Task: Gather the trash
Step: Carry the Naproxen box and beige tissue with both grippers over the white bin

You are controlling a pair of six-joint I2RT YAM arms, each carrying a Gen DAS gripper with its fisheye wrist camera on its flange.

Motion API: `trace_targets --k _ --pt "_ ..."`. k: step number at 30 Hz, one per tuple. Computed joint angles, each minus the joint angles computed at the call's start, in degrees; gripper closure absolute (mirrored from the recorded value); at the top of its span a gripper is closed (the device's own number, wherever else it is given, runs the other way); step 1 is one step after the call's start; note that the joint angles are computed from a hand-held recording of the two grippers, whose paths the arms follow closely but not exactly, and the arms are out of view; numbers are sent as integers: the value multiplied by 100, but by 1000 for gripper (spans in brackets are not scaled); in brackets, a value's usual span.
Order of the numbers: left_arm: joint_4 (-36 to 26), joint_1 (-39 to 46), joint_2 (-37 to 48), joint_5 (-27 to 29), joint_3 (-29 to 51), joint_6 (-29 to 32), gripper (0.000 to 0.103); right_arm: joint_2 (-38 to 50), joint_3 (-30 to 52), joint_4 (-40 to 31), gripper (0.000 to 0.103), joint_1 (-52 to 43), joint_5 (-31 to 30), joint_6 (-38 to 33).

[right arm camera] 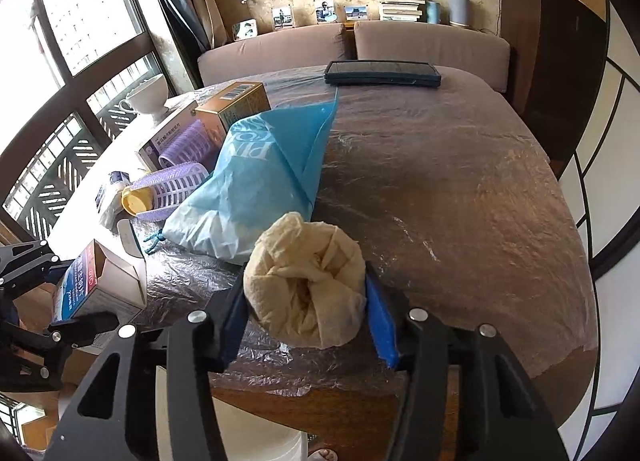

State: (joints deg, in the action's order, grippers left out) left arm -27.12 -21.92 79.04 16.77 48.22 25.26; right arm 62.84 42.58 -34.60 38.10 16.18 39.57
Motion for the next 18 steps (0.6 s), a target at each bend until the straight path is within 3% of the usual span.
trace_targets --k 6,18 --pt "-132 14 -345 6 -64 -396 56 -330 177 -521 51 266 243 277" --pt "-519 88 -1144 27 -327 -1013 56 -439 718 -1367 51 1908 894 1288"
